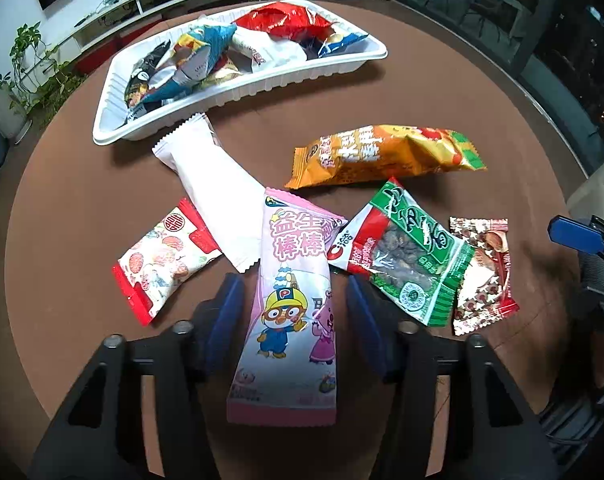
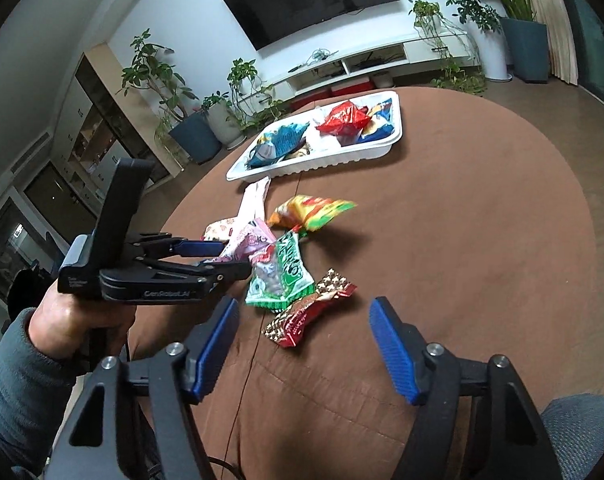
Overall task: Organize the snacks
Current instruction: 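Grasp the pink candy stick packet with the left gripper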
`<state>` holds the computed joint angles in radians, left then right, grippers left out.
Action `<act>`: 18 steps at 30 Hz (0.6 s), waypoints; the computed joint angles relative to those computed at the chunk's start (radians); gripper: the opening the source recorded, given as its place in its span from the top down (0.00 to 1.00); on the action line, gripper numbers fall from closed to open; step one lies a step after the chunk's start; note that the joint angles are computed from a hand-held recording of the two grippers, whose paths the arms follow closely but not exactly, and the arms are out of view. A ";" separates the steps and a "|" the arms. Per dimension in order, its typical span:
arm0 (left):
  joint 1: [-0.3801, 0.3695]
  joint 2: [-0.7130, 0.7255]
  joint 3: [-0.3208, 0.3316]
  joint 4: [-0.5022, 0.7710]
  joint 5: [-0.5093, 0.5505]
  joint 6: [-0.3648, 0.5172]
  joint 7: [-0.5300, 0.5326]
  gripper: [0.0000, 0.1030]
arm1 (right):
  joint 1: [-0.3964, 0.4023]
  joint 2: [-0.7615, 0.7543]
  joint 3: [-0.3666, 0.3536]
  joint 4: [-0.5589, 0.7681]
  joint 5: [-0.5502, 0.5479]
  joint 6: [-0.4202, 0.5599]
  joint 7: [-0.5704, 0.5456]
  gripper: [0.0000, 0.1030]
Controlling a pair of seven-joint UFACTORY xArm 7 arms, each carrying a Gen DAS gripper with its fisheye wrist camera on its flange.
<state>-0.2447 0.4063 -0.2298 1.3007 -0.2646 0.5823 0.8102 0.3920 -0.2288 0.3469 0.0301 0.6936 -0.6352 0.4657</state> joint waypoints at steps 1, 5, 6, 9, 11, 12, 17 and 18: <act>-0.003 0.006 0.001 0.006 0.004 0.003 -0.003 0.59 | 0.000 0.003 -0.003 0.002 -0.007 0.004 0.002 0.31; -0.001 0.015 -0.004 0.019 -0.005 0.006 -0.004 0.66 | -0.002 0.007 -0.010 0.007 -0.021 0.017 0.004 0.31; 0.002 0.018 -0.007 0.024 -0.011 0.009 -0.001 0.67 | -0.003 0.006 -0.008 0.009 -0.020 0.023 0.002 0.31; 0.018 0.017 -0.018 0.023 -0.039 0.015 0.022 0.74 | -0.005 0.006 0.004 0.018 -0.003 0.044 -0.011 0.31; 0.033 0.005 -0.027 0.009 -0.069 0.024 0.044 0.76 | -0.006 0.011 0.011 0.029 0.004 0.058 -0.018 0.31; 0.043 -0.004 -0.033 -0.003 -0.091 0.026 0.061 0.77 | -0.006 0.012 0.010 0.032 0.004 0.064 -0.020 0.31; 0.098 -0.062 -0.052 -0.076 -0.246 0.029 0.159 0.79 | -0.013 0.040 -0.004 0.062 -0.027 0.087 -0.024 0.31; 0.105 -0.073 -0.051 -0.087 -0.276 0.032 0.176 0.79 | -0.015 0.043 -0.002 0.068 -0.021 0.095 -0.032 0.31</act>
<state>-0.1398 0.3338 -0.2806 1.2137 -0.5403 0.6144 0.9866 0.3768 -0.1860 0.3450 0.0985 0.6726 -0.5403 0.4334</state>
